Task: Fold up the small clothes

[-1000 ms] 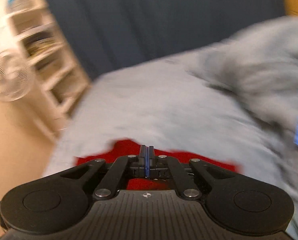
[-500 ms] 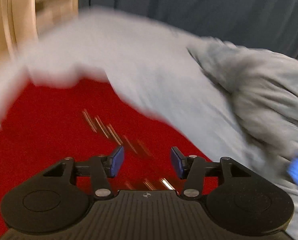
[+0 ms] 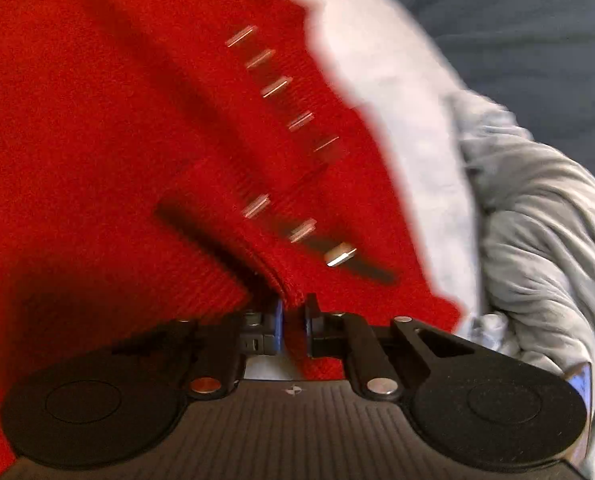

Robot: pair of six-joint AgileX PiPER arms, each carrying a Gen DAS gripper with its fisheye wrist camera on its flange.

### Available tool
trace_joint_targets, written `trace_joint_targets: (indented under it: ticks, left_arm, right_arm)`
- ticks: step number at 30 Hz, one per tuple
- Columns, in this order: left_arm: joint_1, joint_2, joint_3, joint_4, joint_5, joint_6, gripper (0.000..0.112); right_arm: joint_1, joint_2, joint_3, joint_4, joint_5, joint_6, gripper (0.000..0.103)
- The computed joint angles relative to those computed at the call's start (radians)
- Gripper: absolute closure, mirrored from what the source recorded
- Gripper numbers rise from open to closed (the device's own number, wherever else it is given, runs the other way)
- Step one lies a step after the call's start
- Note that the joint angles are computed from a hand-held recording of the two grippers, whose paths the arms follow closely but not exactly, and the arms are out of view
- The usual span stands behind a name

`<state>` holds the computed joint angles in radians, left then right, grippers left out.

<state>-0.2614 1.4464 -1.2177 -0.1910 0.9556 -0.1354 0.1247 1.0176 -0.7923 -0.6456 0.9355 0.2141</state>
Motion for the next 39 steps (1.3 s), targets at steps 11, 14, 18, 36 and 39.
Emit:
trace_joint_targets:
  ticks: [11, 14, 18, 36, 39]
  left_arm:
    - [0.118, -0.017, 0.034, -0.105, 0.011, 0.069, 0.01]
    - [0.146, -0.024, 0.034, -0.099, 0.018, 0.067, 0.01]
    - [0.185, -0.033, 0.034, -0.101, 0.031, 0.096, 0.01]
    - [0.023, 0.098, -0.075, -0.026, -0.11, -0.036, 0.01]
    - [-0.005, 0.131, -0.109, 0.007, -0.112, -0.062, 0.01]
  right_arm:
    - [0.356, 0.403, -0.777, -0.139, -0.051, 0.472, 0.093]
    - [0.484, 0.572, -0.799, -0.002, -0.108, 0.477, 0.074]
    - [0.622, 0.635, -0.648, 0.007, -0.039, 0.533, 0.041]
    - [-0.03, 0.213, -0.093, 0.025, -0.199, 0.825, 0.04]
    - [-0.097, 0.347, -0.122, 0.083, -0.269, 0.758, 0.042]
